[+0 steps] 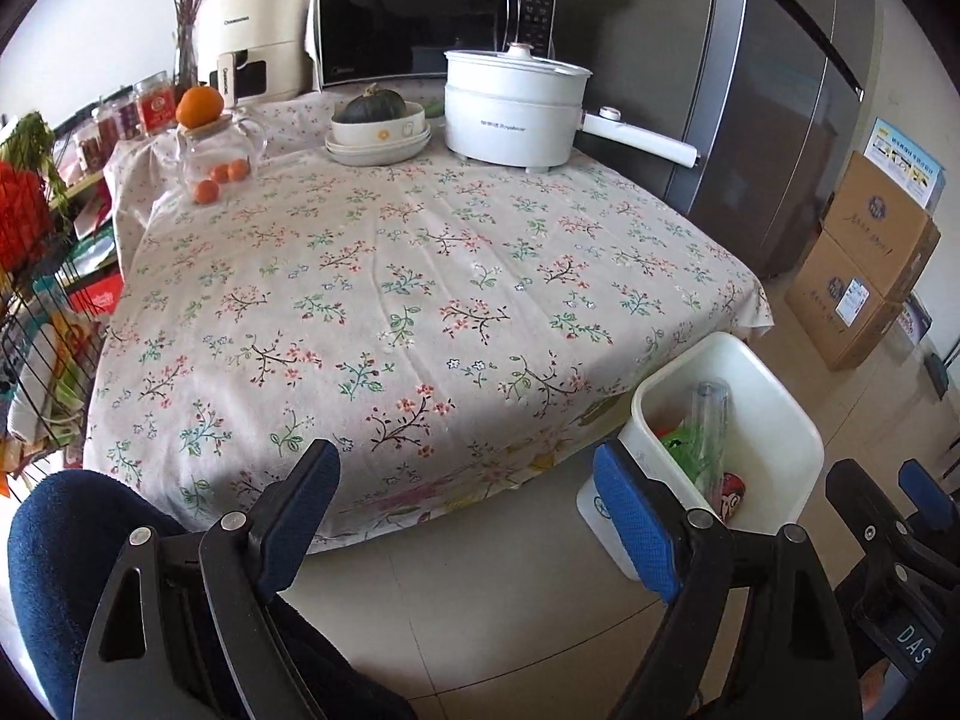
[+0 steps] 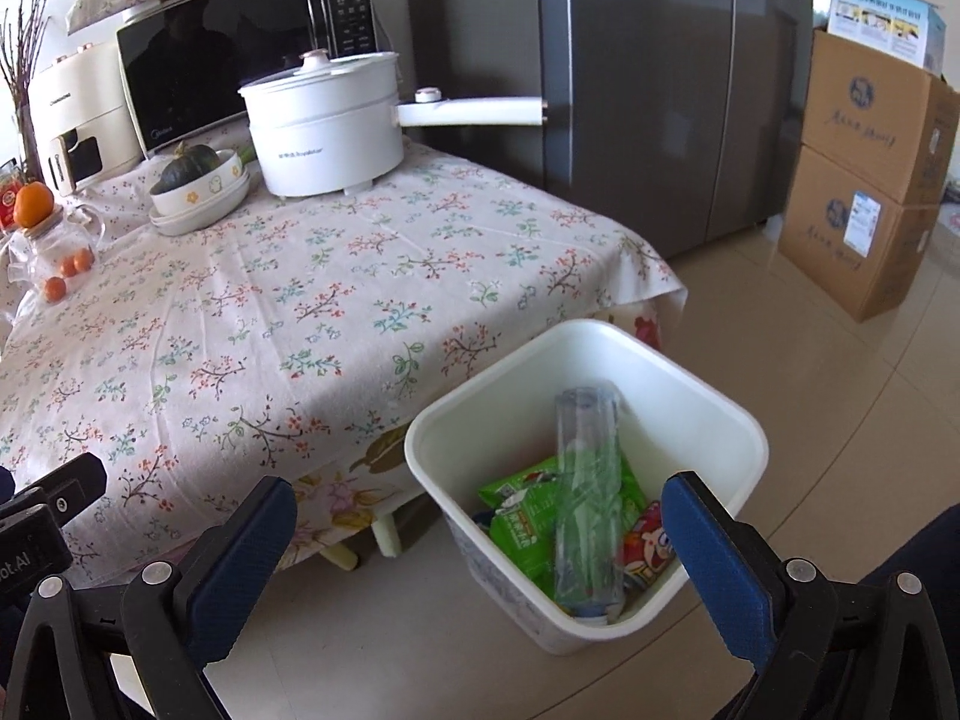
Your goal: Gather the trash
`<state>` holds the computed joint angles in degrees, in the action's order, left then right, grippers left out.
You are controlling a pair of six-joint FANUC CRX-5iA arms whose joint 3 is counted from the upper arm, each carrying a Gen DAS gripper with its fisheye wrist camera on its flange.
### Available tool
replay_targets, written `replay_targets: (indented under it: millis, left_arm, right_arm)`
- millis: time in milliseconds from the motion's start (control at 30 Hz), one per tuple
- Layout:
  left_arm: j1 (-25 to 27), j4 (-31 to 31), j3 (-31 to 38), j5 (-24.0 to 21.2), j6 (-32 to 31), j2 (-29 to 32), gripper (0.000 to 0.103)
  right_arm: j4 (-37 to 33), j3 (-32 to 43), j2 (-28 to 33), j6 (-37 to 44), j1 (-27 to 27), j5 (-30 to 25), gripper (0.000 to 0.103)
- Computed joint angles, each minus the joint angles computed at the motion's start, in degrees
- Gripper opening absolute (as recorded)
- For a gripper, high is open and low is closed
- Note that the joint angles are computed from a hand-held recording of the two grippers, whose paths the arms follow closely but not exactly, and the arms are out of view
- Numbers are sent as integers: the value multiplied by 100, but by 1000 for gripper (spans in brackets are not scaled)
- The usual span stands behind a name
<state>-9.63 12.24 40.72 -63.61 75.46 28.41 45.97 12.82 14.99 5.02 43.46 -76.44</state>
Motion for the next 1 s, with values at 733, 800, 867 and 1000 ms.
replay_targets:
  millis: [733,800,867,1000]
  left_arm:
    - [-86,108,96,-98,-205,149,89]
    - [-94,100,129,-124,-208,175,89]
    - [-103,89,139,-133,-207,184,88]
    - [-131,54,122,-113,-224,177,89]
  right_arm:
    - [-304,-109,-53,151,-110,283,103]
    - [-306,-120,-59,154,-111,286,103]
    - [-332,-126,-68,143,-117,304,103]
    - [-376,-132,-80,150,-132,324,103]
